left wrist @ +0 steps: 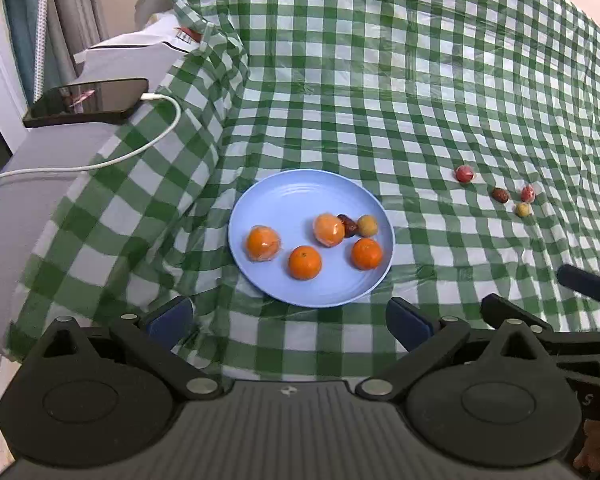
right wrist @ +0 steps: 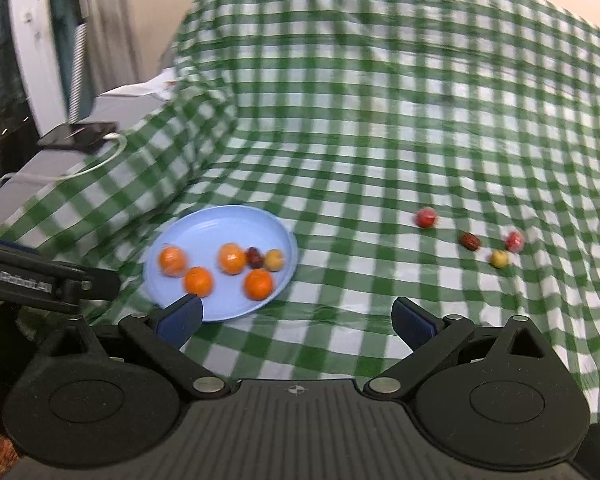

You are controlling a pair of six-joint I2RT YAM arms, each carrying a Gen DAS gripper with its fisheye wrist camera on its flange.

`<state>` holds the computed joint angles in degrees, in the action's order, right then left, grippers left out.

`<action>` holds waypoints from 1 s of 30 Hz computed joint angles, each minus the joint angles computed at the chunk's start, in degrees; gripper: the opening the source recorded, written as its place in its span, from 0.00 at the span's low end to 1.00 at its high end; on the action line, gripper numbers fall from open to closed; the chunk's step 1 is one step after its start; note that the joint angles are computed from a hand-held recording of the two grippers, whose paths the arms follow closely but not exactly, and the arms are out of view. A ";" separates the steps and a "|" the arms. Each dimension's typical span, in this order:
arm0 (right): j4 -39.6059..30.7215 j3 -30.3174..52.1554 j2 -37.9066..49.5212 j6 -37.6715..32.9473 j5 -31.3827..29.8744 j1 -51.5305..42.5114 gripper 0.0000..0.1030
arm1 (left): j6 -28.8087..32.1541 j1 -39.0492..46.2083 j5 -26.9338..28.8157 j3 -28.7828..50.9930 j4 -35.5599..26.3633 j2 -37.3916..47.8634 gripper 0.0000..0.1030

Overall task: Organize fruits
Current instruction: 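Lift both tools away from the plate, then grasp a red wrapped fruit with the left tool while the right tool grasps another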

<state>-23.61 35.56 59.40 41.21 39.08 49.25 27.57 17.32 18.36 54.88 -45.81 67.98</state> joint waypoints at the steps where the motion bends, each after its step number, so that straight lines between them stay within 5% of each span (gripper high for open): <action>1: 0.03 -0.80 -0.97 0.04 -0.12 -1.22 0.97 | -1.00 -1.13 -0.55 0.40 0.19 0.47 1.00; 10: 2.76 -9.81 -9.39 -2.09 -2.31 -16.82 0.97 | -10.36 -15.94 -6.66 4.07 5.50 7.17 1.00; 15: 14.41 -14.98 -8.65 -13.11 -11.39 -35.61 0.97 | -15.26 -26.89 -9.82 8.88 10.54 15.95 1.00; 23: 42.31 -11.04 18.29 -28.40 -28.58 -62.32 0.97 | -19.32 -42.23 -14.53 23.39 20.26 38.36 1.00; 30: 53.51 1.62 41.83 -35.95 -36.02 -70.00 0.89 | -19.20 -48.21 -16.85 43.76 18.04 60.09 1.00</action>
